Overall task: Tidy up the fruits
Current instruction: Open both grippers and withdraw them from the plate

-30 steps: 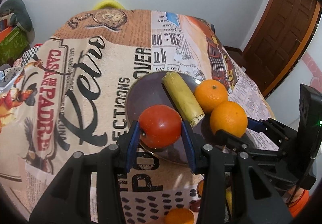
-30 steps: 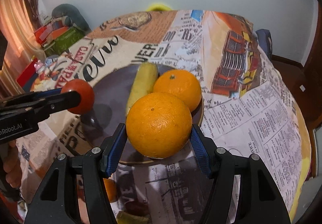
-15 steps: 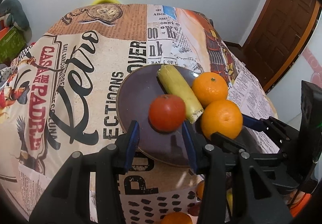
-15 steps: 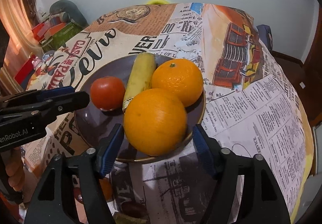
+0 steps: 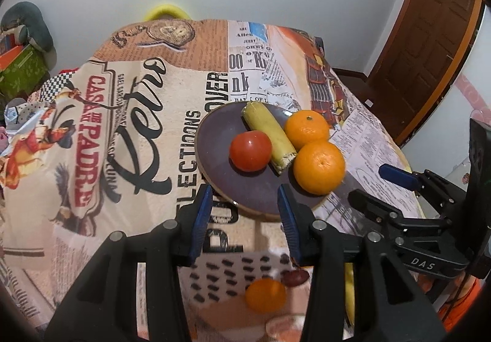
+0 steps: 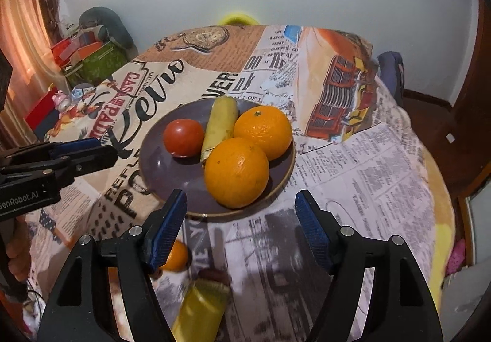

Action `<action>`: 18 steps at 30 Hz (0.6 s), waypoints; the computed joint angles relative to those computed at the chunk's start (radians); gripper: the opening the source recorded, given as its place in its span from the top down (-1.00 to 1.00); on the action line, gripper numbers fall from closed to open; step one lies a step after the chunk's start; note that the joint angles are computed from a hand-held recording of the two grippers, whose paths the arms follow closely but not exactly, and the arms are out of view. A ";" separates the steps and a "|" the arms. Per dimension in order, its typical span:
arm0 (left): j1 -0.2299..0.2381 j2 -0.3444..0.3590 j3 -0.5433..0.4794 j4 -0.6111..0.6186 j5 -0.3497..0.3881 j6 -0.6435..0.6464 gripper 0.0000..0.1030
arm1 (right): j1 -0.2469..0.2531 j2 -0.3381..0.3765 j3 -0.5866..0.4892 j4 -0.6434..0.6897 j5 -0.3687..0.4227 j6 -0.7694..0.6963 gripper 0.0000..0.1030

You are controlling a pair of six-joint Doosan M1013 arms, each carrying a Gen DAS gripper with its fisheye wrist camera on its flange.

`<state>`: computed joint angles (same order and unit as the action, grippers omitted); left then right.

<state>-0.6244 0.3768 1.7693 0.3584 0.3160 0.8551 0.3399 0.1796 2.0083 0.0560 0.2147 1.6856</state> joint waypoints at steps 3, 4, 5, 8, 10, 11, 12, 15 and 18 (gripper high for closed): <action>-0.010 -0.029 0.025 0.062 -0.002 -0.062 0.15 | 0.015 -0.027 0.016 -0.146 -0.005 0.135 -0.36; -0.012 -0.038 0.032 0.080 -0.004 -0.080 0.15 | 0.019 -0.037 0.022 -0.179 -0.007 0.166 -0.36; -0.016 -0.048 0.041 0.102 -0.005 -0.103 0.14 | 0.023 -0.048 0.028 -0.203 -0.008 0.190 -0.36; -0.027 -0.072 0.064 0.173 -0.004 -0.177 0.03 | 0.031 -0.072 0.042 -0.200 -0.010 0.187 -0.36; -0.035 -0.086 0.079 0.217 0.001 -0.219 -0.01 | 0.039 -0.083 0.048 -0.263 -0.007 0.249 -0.36; -0.039 -0.092 0.086 0.232 0.005 -0.234 -0.02 | 0.043 -0.087 0.050 -0.285 -0.004 0.273 -0.36; -0.041 -0.098 0.094 0.240 0.006 -0.243 -0.04 | 0.046 -0.090 0.053 -0.290 -0.001 0.281 -0.36; -0.047 -0.107 0.113 0.256 0.007 -0.271 -0.10 | 0.056 -0.095 0.061 -0.307 0.006 0.308 -0.36; -0.050 -0.108 0.124 0.222 0.011 -0.243 -0.10 | 0.065 -0.091 0.067 -0.318 0.018 0.325 -0.36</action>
<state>-0.6742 0.2689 1.8934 0.5809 0.3272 0.6116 0.4053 0.0883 2.0757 -0.2616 0.2327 2.0103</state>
